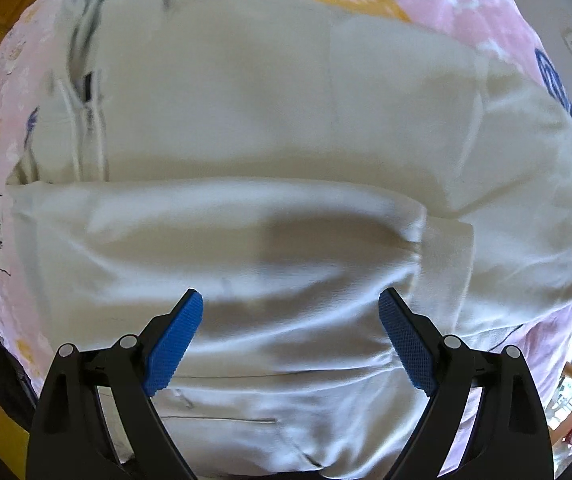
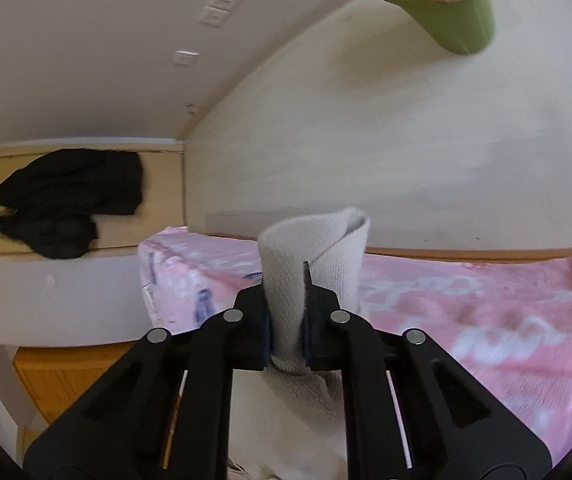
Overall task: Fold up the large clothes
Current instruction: 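Lift the held sleeve and fold it across the hoodie body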
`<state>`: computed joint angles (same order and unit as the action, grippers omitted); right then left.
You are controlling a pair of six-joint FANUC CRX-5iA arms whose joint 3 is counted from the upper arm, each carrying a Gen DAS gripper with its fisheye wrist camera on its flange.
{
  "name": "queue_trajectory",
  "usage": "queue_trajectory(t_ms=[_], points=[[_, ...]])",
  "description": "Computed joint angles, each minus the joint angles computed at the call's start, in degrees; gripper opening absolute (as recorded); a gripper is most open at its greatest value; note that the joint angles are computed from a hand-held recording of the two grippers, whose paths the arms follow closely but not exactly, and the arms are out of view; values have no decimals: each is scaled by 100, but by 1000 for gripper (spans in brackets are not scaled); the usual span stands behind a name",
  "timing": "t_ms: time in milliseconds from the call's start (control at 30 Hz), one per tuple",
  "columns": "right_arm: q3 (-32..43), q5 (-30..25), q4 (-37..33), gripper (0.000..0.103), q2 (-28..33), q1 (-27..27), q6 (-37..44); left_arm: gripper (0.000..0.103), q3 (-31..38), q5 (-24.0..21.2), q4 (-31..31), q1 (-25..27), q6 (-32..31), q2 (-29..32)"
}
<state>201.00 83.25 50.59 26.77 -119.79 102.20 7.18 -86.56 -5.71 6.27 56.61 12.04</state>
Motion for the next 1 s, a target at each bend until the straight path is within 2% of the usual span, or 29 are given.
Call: queue_trajectory(t_ms=[200, 400, 600, 733, 800, 900, 1000], points=[[-802, 584, 973, 10, -335, 634, 401, 86, 325, 57, -6, 477, 390, 319], [-2107, 297, 933, 10, -950, 307, 2092, 86, 828, 2, -179, 919, 789, 800], [-3722, -216, 598, 10, -2073, -149, 3911, 86, 1200, -114, -231, 1562, 436, 991], [-4983, -788, 29, 10, -3070, -542, 5150, 86, 1393, 21, -328, 1870, 60, 1075], [-5848, -933, -609, 10, -3766, -833, 5948, 86, 1552, -30, -217, 2065, -259, 1217], [-6798, -1277, -1478, 10, -4626, -1127, 6763, 86, 1378, 356, -231, 2275, -600, 1132], [-7676, -1519, -2205, 10, -5455, -1277, 7449, 86, 1232, 384, -213, 2388, -605, 1099]])
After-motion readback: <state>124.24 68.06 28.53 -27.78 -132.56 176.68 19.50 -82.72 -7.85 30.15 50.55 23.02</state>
